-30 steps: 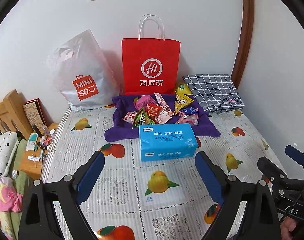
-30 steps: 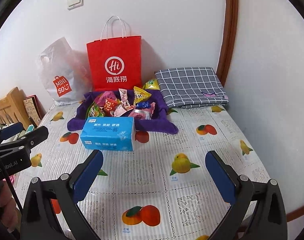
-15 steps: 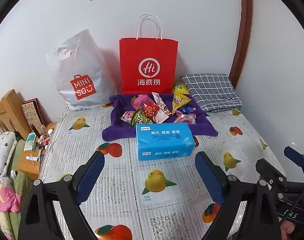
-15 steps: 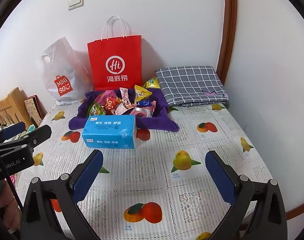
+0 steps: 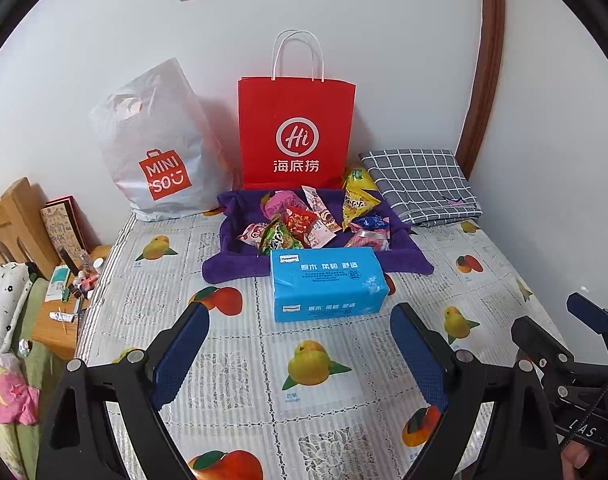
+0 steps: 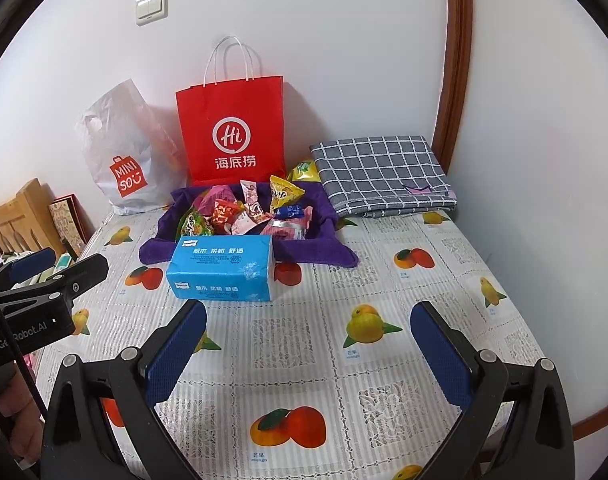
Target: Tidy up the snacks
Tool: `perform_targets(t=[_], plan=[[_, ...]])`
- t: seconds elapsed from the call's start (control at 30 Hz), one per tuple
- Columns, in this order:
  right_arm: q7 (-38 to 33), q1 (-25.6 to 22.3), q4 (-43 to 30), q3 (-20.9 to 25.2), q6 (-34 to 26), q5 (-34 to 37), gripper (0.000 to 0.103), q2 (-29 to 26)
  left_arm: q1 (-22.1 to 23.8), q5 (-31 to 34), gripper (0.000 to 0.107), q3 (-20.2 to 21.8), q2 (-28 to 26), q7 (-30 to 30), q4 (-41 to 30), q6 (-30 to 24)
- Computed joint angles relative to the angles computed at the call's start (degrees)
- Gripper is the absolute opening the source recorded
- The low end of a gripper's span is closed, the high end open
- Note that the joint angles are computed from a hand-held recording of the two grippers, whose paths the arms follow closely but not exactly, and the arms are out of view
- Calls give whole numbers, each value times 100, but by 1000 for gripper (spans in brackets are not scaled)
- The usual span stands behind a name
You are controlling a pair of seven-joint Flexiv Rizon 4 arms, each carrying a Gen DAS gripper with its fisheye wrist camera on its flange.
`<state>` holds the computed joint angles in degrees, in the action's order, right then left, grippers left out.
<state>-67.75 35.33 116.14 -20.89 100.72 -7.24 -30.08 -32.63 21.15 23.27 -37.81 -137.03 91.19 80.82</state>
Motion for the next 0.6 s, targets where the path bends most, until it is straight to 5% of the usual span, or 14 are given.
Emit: perform_targets(t=[0.6], plan=[[13, -13, 28, 2, 16, 3, 101, 42, 31, 56, 92, -42, 27, -36, -8, -41]])
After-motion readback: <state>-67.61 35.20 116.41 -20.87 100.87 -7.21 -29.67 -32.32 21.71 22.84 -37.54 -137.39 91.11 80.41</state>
